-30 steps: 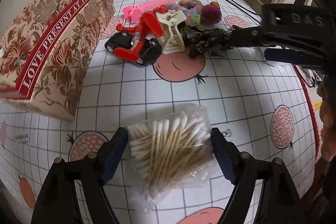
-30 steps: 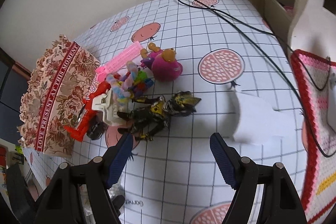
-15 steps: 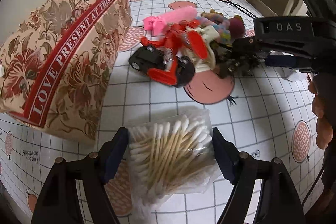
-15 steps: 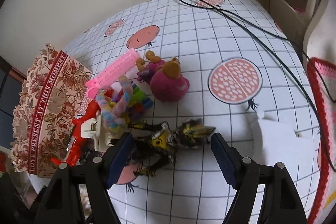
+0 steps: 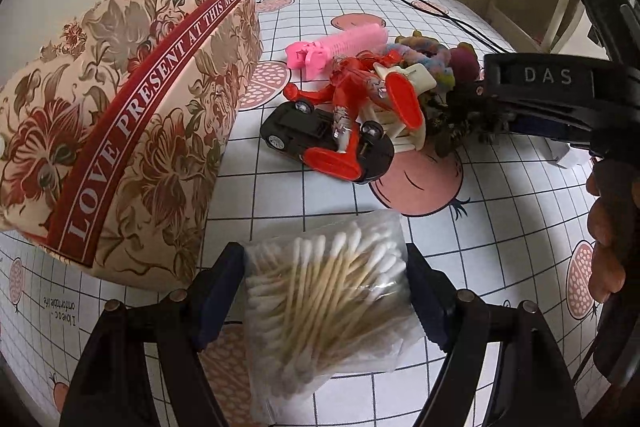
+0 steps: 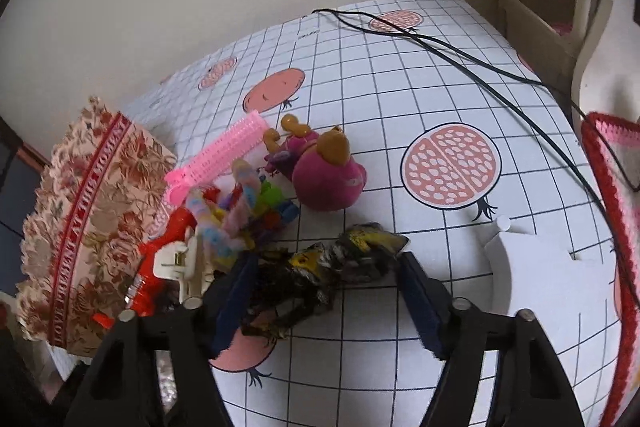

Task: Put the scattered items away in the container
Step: 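Grasp the cotton swab bag with the left tool while the right tool grips the black-gold figure, then lift and carry the swab bag in the left tool and the figure in the right tool to the box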

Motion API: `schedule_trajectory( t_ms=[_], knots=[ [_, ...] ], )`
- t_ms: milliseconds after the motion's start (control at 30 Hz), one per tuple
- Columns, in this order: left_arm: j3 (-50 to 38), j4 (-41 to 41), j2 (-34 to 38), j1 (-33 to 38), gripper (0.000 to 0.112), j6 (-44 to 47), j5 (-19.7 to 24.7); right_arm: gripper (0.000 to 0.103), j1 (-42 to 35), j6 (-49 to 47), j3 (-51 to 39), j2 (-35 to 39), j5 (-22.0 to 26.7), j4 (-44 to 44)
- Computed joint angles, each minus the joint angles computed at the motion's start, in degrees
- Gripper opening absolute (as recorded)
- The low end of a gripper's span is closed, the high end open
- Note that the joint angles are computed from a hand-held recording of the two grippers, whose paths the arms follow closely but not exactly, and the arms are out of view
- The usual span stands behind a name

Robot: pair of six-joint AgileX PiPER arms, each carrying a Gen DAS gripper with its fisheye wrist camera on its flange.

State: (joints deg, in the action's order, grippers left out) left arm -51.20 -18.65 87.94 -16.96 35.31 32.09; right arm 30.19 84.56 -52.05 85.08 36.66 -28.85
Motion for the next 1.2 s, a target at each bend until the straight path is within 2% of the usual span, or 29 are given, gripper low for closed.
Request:
schedule_trajectory(
  t_ms=[167,200,267,333,433,567,833,1200],
  knots=[
    [-1.2,-0.5,1.2,0.0,0.080,-0.4,0.4,0.072,-0.8,2.0,2.4,-1.6,-3.2,-0.7],
    [-1.1,-0.6,1.1,0.1,0.080,-0.3,0.4,0.069,-0.9,2.3,2.9,-2.0,-3.7,-0.8],
    [-1.0,-0.1,1.1,-0.5,0.080,-1.2,0.2,0.053,-1.8,2.1,4.0,-3.1,-4.9,0.1],
    [-1.3,0.0,1.4,-0.4,0.080,-1.2,0.3,0.052,-3.2,-0.9,4.8,-3.8,-6.5,3.5],
    [-1.8,1.4,1.8,-1.8,0.080,-3.9,0.2,0.049,-2.3,-0.5,4.5,-4.0,-4.9,2.4],
    [-2.2,1.7,2.1,-2.1,0.080,-4.5,0.3,0.036,-2.4,1.1,6.1,-5.5,-6.6,2.0],
    [-2.8,2.1,3.0,-2.6,0.079,-5.3,0.0,0.036,-1.9,5.9,8.9,-8.9,-7.0,-0.7],
    [-1.4,2.5,0.4,-1.0,0.073,-5.8,2.2,0.034,1.5,8.3,8.5,-12.9,-2.5,-2.4]
  ],
)
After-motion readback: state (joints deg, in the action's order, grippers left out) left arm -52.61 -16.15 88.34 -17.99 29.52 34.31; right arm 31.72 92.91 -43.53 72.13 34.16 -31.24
